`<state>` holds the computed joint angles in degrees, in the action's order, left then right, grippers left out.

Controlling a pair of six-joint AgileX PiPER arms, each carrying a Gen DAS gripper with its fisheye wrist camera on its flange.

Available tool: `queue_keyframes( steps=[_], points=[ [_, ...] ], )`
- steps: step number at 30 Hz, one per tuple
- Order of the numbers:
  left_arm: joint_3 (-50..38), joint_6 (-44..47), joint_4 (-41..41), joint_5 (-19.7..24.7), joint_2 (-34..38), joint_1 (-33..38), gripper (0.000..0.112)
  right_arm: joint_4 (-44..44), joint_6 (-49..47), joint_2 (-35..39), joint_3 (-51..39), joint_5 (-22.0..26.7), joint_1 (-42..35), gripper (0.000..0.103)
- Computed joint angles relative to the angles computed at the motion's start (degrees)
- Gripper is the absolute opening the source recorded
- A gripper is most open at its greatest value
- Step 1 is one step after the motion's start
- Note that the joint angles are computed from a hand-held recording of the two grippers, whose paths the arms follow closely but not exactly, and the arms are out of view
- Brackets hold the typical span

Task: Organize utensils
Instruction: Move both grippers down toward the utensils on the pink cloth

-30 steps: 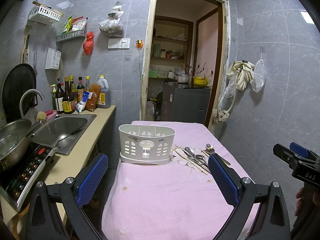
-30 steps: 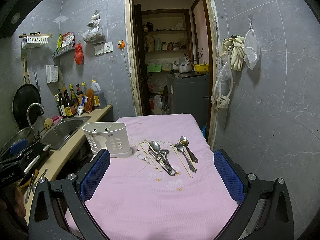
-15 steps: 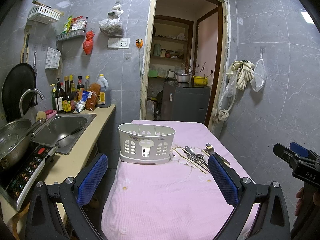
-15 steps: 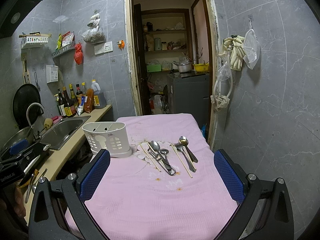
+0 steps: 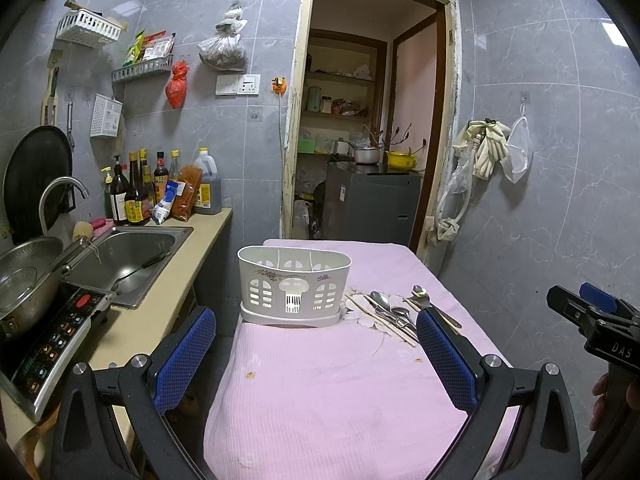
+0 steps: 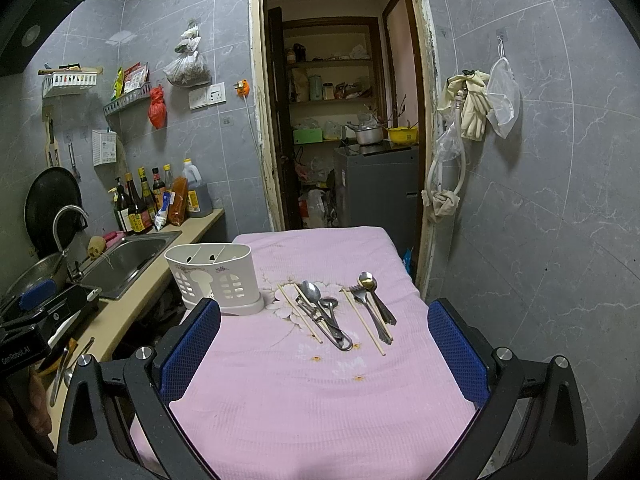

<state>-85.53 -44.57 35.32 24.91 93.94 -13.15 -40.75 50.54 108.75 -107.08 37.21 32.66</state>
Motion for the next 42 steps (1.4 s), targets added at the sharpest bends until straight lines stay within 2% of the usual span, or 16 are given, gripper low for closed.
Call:
queue_keyframes(
  steps=[9,12,16,19,23,27,31,35,38,42],
  points=[
    [-0.47,1.96,-1.52,0.51,0.15,0.08,0.101,-1.23,1.52,1.24,-1.12,-0.01,0.39,0.102],
    [2.13,1.53,-1.09,-2.74,-0.07,1.57,0.101,-3.89,4.52,1.74,-0.08,-1.55,-0.07,0.102],
    [0.42,7.38,-7.83,-4.57,0.48,3.98,0.101,-6.1,6.4,2.02,-0.74,-1.1,0.18,0.102],
    [-0.91,8.07,-8.48,-5.31,0.74,4.63,0.101,-8.84,7.82,2.32,-2.16,0.01,0.63,0.102],
    [-2.66,6.3,-5.17,-5.48,1.87,4.25,0.101,-12.79,9.9,1.39,-1.12,0.91,1.54,0.102],
    [-7.1,7.88,-6.04,-5.11,4.81,3.19,0.101,-13.43,8.18,1.16,-2.24,1.82,1.36,0.102],
    [-13.2,8.0,-5.32,-3.24,8.92,1.19,0.101,-11.44,4.6,1.28,-4.31,1.63,-0.96,0.102],
    [-20.09,4.2,-0.75,-0.7,13.85,-1.7,0.101,-8.22,1.26,2.57,-6.88,-0.42,-4.69,0.102],
    [-26.64,1.6,3.56,2.37,18.5,-4.01,0.101,-0.16,-7.29,5.78,-12.11,-2.91,-9.33,0.102],
    [-41.55,6.2,0.41,10.29,27.53,-6.34,0.101,12.58,-20.06,12.55,-22.54,-3.09,-14.16,0.102]
  ],
)
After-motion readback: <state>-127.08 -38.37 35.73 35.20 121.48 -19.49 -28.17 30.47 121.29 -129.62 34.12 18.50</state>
